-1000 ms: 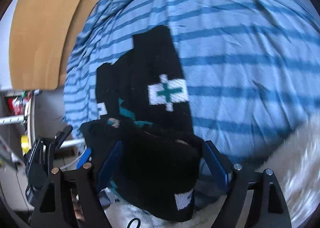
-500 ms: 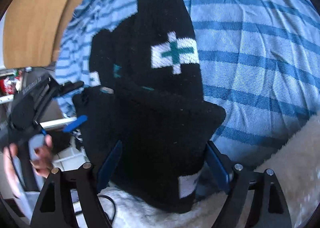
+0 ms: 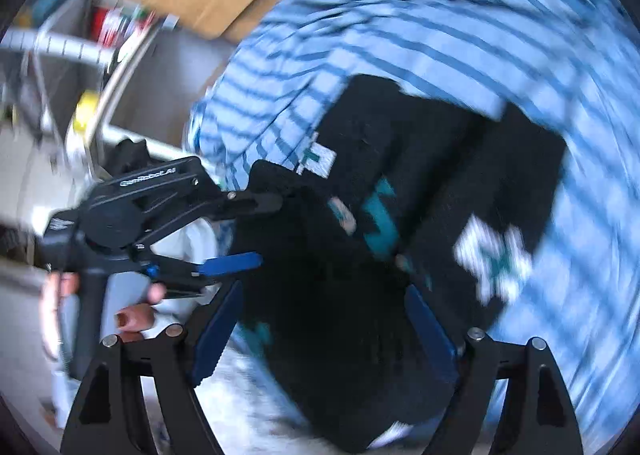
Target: Fold clothes
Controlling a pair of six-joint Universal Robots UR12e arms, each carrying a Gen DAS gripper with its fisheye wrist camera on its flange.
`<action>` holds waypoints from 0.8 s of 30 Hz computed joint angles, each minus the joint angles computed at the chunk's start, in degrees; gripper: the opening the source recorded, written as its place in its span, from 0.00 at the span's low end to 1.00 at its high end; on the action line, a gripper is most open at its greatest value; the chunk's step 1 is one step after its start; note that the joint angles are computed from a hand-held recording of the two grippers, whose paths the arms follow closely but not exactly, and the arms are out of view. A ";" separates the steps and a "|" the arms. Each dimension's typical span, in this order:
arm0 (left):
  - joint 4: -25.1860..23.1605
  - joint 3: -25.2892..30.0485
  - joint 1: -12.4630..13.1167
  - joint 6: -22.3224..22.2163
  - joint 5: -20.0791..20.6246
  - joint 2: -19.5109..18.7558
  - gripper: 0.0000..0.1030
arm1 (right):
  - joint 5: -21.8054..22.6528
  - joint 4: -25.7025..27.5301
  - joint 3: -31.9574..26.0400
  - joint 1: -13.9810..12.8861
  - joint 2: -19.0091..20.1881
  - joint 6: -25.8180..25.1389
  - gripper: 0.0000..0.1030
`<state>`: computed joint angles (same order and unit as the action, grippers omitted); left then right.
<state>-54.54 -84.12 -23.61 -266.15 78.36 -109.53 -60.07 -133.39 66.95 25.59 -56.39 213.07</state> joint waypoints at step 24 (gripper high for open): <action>-20.28 11.34 0.26 3.66 -1.54 -5.35 0.76 | 14.82 -10.30 -1.37 -0.59 6.49 -12.94 0.27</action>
